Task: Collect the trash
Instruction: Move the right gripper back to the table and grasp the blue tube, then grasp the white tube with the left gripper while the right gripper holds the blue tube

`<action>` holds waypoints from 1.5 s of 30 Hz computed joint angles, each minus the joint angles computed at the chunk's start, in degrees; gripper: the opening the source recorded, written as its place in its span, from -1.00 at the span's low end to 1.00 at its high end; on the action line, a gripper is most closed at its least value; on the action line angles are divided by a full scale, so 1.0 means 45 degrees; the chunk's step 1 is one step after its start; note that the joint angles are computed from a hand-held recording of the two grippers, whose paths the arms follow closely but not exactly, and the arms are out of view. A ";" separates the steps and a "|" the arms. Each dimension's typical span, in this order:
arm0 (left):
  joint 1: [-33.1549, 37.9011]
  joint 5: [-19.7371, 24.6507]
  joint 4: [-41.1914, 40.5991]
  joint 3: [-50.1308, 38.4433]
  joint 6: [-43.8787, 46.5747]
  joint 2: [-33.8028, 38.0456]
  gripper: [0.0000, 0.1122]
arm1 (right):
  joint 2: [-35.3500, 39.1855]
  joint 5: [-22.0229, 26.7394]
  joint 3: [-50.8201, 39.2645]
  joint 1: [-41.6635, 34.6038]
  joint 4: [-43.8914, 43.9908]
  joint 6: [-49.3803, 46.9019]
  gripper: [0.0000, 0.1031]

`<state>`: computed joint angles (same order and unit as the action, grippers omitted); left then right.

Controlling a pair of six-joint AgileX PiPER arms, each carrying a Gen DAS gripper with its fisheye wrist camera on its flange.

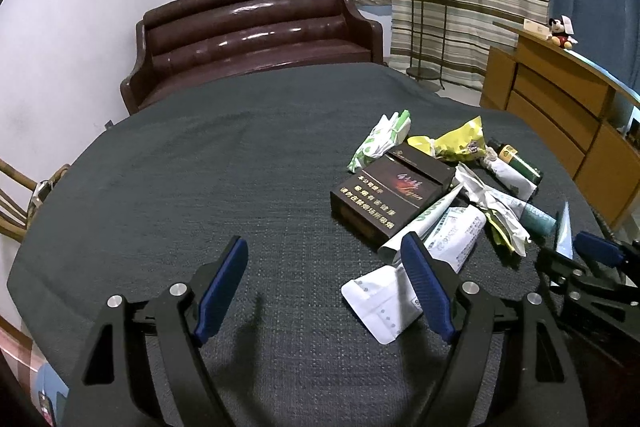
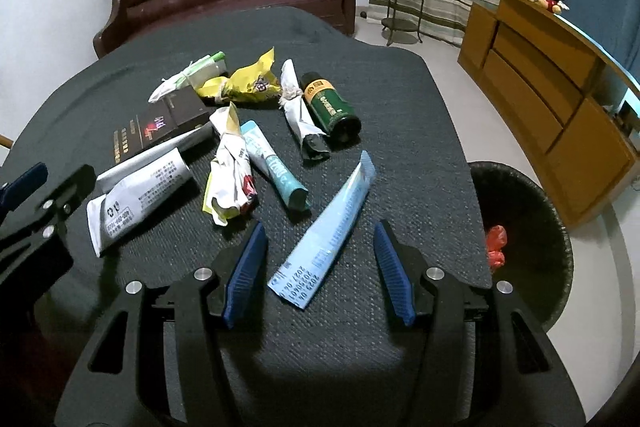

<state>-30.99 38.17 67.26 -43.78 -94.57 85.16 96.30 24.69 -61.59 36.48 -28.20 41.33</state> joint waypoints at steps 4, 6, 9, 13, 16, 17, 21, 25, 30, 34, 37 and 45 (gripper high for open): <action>0.0234 -0.0248 -0.0066 0.0083 0.0093 -0.0022 0.36 | -0.0424 -0.0269 0.0538 -0.0109 -0.0609 0.0504 0.04; 0.0263 -0.0305 -0.0025 0.0094 0.0067 -0.0006 0.36 | -0.0541 -0.0456 0.0780 -0.0293 -0.0596 0.0476 0.03; 0.0282 -0.0357 -0.0017 0.0088 0.0135 0.0014 0.37 | -0.0611 -0.0491 0.0871 -0.0524 -0.0585 0.0483 -0.18; 0.0210 -0.0188 -0.0036 -0.0065 0.0276 0.0184 0.40 | -0.0609 -0.0580 0.0842 -0.0683 -0.0575 0.0449 -0.36; 0.0176 -0.0241 0.0009 -0.0142 0.0388 0.0247 0.40 | -0.0572 -0.0679 0.0820 -0.0781 -0.0466 0.0271 -0.42; 0.0164 -0.0298 0.0044 -0.0131 0.0416 0.0245 0.40 | -0.0556 -0.0699 0.0788 -0.0822 -0.0333 0.0099 -0.42; 0.0206 -0.0567 0.0058 -0.0109 0.0606 0.0231 0.40 | -0.0574 -0.0912 0.0775 -0.0989 0.0200 -0.0474 -0.42; 0.0221 -0.0915 -0.0362 -0.0308 0.1375 0.0371 0.40 | -0.0619 -0.1140 0.0810 -0.1045 0.0569 -0.0827 -0.40; -0.0005 -0.1139 -0.0437 -0.0449 0.2035 0.0542 0.40 | -0.0671 -0.1401 0.0861 -0.1169 0.1024 -0.1234 -0.40; -0.0208 -0.1261 -0.0532 -0.0605 0.2761 0.0817 0.40 | -0.0688 -0.1597 0.0904 -0.1302 0.1728 -0.1931 -0.40; -0.0224 -0.1379 -0.0934 -0.0753 0.3469 0.0979 0.01 | -0.0736 -0.1741 0.0979 -0.1383 0.2203 -0.2415 -0.40; -0.0664 -0.1398 -0.0447 -0.0469 0.2949 0.0726 -0.55 | -0.0812 -0.2106 0.1199 -0.1645 0.3330 -0.3592 -0.40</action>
<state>-33.98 31.87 65.25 -45.89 -81.30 88.43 92.65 15.21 -56.20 29.08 -13.22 25.17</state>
